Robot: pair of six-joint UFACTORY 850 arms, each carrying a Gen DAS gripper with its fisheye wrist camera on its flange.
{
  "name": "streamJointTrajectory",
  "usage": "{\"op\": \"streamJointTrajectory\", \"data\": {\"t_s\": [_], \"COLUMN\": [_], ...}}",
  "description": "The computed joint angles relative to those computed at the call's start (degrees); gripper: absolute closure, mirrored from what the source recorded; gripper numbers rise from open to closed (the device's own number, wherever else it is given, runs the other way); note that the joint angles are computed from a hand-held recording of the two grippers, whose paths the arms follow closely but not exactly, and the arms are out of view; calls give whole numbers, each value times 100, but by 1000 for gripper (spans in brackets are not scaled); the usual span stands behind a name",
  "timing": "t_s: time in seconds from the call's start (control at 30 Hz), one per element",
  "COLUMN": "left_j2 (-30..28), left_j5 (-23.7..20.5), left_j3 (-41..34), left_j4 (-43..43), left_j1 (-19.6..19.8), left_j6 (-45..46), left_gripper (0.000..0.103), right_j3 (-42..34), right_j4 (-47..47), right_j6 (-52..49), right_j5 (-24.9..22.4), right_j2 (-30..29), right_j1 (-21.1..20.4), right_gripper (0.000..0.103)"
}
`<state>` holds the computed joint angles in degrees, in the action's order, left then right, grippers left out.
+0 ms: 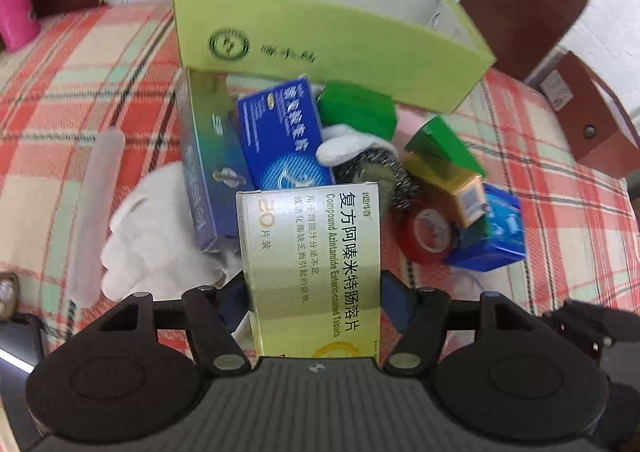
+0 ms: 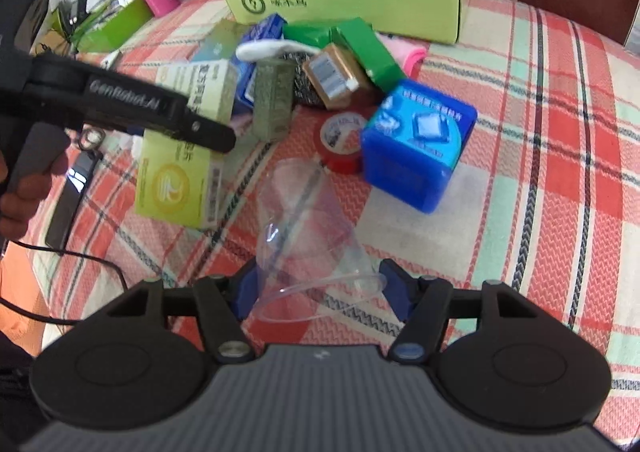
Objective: Organize objects
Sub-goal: 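Lower the cup and yellow-green box into the lime-green box and release both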
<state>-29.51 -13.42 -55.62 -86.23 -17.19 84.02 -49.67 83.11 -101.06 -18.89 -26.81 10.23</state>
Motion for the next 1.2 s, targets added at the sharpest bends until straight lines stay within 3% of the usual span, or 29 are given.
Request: {"op": "streamJointTrajectory", "data": {"t_s": [0.23, 0.57, 0.93, 1.2], "left_j2": [491, 640, 14, -826], "left_j5": [-294, -657, -684, -518], "left_j3": [185, -183, -1337, -2426], "left_j4": [-1032, -2562, -3188, -2469], "left_j1": [189, 192, 53, -21], "left_j6": [649, 1918, 2300, 1333], "left_gripper": [34, 34, 34, 34], "right_j3": [48, -403, -1665, -2586], "right_j4": [676, 1746, 2566, 2572], "right_j6": [-686, -1628, -2304, -2277], "right_j5": [-379, -647, -505, -76], "right_j2": [304, 509, -197, -969], "right_j1": [-68, -52, 52, 158], "right_gripper": [40, 40, 40, 40]}}
